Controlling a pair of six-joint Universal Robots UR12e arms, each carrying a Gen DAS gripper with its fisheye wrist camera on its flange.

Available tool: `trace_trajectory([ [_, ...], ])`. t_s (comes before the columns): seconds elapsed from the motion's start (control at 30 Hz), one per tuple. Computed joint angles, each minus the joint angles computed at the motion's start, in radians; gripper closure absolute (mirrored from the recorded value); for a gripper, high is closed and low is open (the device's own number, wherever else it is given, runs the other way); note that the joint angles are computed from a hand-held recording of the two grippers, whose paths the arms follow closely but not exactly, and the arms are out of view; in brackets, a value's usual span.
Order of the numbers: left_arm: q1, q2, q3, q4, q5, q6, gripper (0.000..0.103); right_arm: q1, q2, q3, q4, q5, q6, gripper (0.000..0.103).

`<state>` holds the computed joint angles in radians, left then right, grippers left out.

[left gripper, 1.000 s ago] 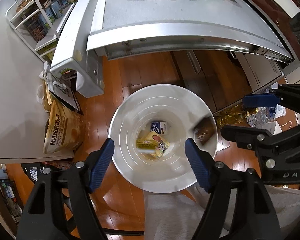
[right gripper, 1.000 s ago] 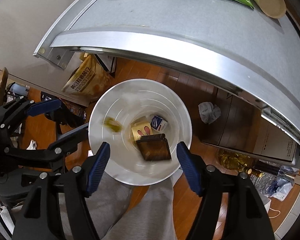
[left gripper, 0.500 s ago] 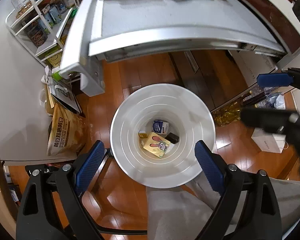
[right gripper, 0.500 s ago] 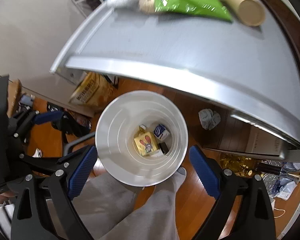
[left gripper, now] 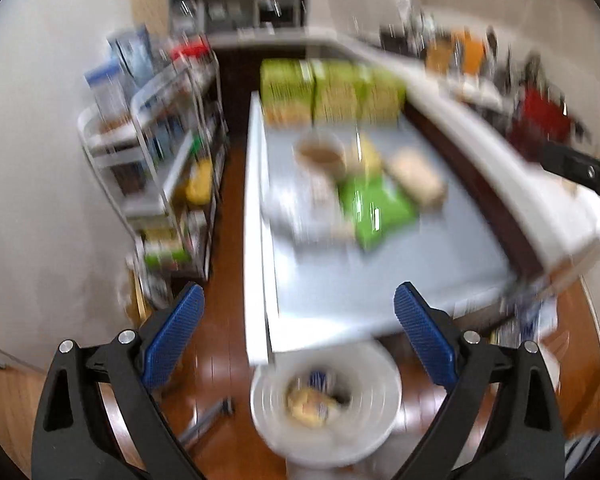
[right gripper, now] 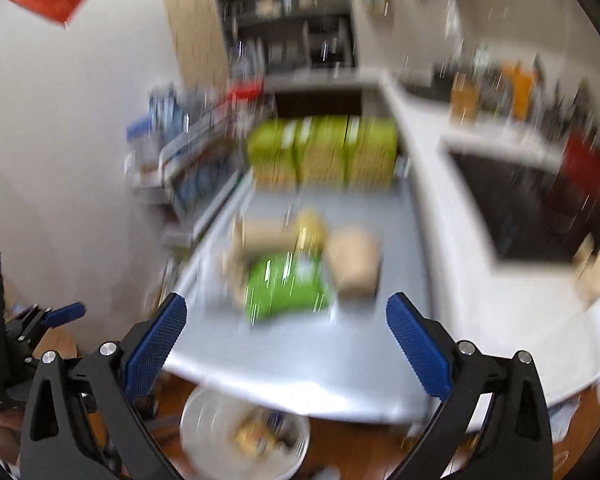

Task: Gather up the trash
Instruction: 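Raise both tools back toward the cart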

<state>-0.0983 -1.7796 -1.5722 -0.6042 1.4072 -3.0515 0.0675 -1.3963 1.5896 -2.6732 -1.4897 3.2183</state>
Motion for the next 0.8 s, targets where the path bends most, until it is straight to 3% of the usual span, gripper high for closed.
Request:
trace_trajectory([
  [0.07,0.006,-0.005,0.015,0.069,-0.017,-0.029,0.001,0.003,0.003,-0.007,-0.102,-0.027,-0.011,0.005],
  [0.17,-0.001,-0.024,0.053,0.148,0.012,-0.065,0.001,0.003,0.009,-0.007,-0.245,-0.061,-0.055,0.004],
  [0.3,-0.030,-0.054,0.089,0.217,0.129,-0.074,0.001,0.009,0.025,0.004,-0.381,-0.082,-0.096,0.004],
  [0.37,-0.040,-0.067,0.105,0.182,0.165,-0.086,0.001,0.020,0.029,0.001,-0.346,-0.128,-0.088,0.004],
  [0.47,-0.039,-0.078,0.110,0.140,0.144,-0.108,0.001,0.018,0.033,0.003,-0.262,-0.119,-0.063,0.004],
  [0.63,-0.036,-0.088,0.108,0.068,0.134,-0.116,0.001,0.028,0.048,0.003,-0.155,-0.179,-0.110,0.004],
  [0.8,-0.022,-0.099,0.111,-0.028,0.086,-0.143,0.001,0.014,0.068,-0.023,-0.057,-0.148,-0.087,0.004],
])
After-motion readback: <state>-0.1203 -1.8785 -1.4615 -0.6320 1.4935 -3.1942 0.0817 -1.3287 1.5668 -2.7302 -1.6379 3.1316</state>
